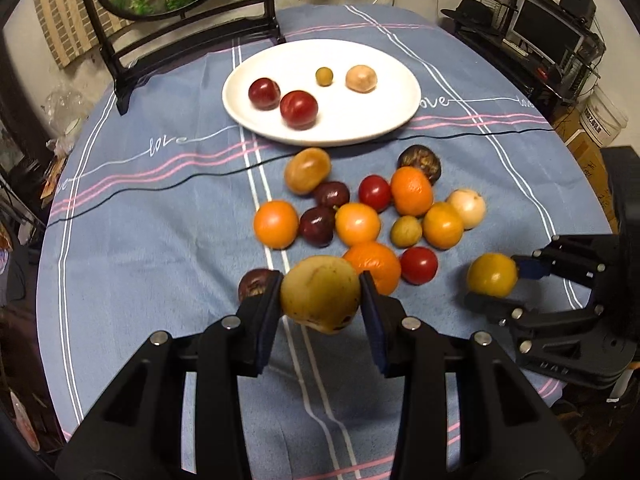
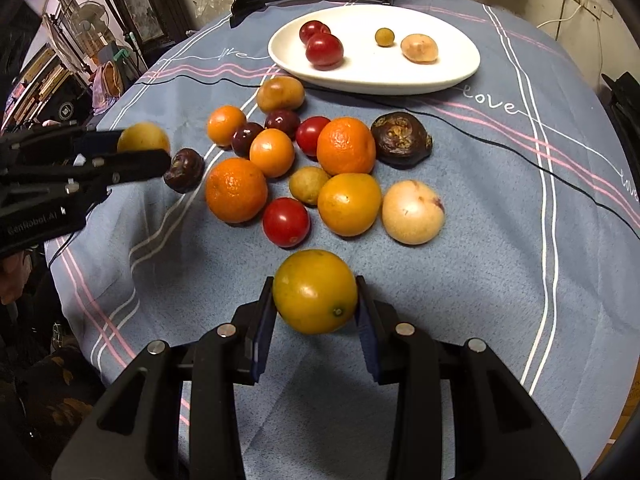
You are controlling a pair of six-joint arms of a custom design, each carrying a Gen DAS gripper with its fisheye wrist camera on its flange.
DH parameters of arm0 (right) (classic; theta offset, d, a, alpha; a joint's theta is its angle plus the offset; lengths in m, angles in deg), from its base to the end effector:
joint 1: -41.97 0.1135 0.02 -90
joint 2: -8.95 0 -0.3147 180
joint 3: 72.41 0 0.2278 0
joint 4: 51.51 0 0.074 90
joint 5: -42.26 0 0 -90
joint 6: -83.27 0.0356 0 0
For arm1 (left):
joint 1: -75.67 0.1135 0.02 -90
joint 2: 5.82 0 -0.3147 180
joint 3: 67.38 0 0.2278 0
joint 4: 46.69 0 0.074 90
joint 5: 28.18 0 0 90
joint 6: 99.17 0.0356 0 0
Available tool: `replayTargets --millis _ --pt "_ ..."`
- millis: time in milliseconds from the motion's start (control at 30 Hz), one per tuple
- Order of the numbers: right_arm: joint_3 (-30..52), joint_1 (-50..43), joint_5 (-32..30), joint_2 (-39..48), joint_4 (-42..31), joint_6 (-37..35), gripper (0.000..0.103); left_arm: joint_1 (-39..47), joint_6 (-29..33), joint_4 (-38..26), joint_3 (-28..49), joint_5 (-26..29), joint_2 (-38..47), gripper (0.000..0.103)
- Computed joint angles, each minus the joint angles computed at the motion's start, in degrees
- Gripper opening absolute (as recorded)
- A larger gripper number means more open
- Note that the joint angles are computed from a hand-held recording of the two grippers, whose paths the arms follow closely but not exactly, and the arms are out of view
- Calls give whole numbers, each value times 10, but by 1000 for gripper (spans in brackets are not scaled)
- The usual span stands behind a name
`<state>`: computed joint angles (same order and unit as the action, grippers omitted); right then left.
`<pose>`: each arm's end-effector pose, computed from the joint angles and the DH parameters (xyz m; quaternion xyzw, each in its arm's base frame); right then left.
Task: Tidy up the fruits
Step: 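Grasp the beige potato with the left tool while the right grasps a yellow lemon, then place the potato and lemon on the plate and open both tools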
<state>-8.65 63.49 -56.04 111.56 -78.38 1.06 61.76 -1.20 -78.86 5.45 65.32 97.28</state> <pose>0.2875 0.1189 0.1781 -0.1317 0.9663 0.1215 0.1850 0.3283 -0.0835 0.2081 0.1914 0.9517 -0.0420 0.2362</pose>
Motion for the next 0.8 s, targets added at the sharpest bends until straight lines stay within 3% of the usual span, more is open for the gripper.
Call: replayTargets --millis 400,800 --pt "20 8 -9 24 -10 -4 38 2 2 -24 50 0 30 39" --pt "166 -37 -2 18 -64 -31 38 17 -16 -80 214 15 76 39"
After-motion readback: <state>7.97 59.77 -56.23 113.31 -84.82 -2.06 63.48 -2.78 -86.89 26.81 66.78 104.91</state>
